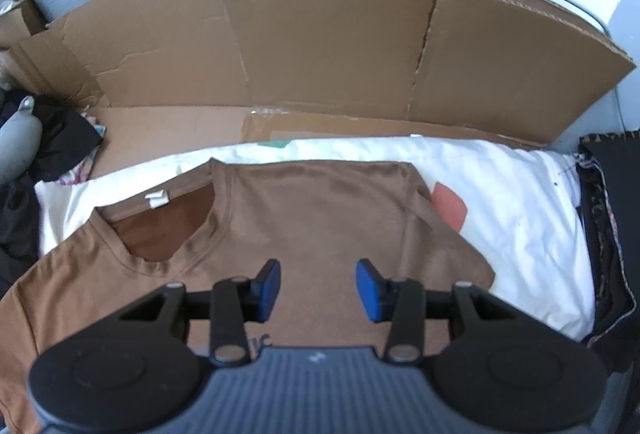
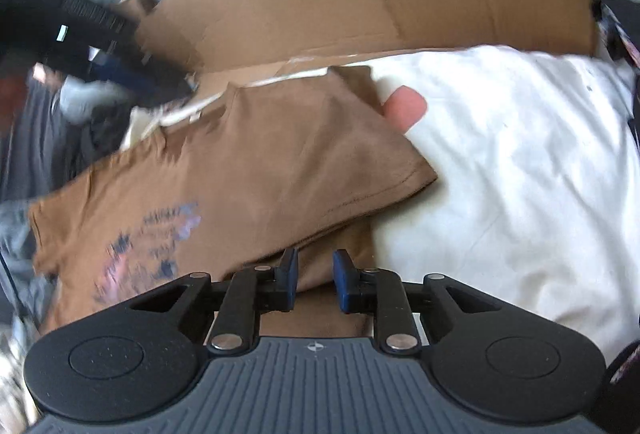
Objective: Fold clothes
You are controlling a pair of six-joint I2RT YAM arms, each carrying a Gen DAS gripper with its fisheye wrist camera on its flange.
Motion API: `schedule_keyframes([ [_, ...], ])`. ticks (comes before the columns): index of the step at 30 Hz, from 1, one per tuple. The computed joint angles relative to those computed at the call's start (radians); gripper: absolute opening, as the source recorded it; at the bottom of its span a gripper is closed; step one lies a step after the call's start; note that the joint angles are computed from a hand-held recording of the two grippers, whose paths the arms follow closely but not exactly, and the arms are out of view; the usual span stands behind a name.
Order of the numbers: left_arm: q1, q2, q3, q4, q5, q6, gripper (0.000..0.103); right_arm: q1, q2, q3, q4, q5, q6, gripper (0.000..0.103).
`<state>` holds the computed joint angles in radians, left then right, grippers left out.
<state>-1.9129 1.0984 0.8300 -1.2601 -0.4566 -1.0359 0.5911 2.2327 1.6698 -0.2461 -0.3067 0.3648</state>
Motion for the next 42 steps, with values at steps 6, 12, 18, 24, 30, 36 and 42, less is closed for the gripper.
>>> schedule_keyframes([
  [6,0.025,0.124,-0.025,0.162,-0.004,0.06,0.046,0.013,0.07,0.075,-0.075,-0.025,-0.011,0.021],
  [12,0.072,0.166,-0.052,0.25,0.005,0.106,0.046,-0.005,0.008,0.016,-0.015,-0.012,-0.001,0.022],
  [18,0.083,0.14,-0.087,0.274,0.018,0.14,0.046,-0.023,0.022,0.061,-0.002,0.122,0.016,0.024],
  [24,0.11,0.12,-0.11,0.307,0.039,0.165,0.045,-0.043,0.134,0.208,-0.071,0.195,0.05,0.029],
  [30,0.113,0.114,-0.115,0.33,0.056,0.183,0.045,-0.055,0.203,0.291,-0.094,0.189,0.036,0.034],
  [36,0.119,0.096,-0.12,0.329,0.061,0.197,0.045,-0.038,0.228,0.331,-0.116,0.162,-0.033,0.034],
  [42,0.151,0.071,-0.114,0.3,0.089,0.204,0.045,-0.039,0.241,0.375,-0.157,0.152,-0.018,0.01],
])
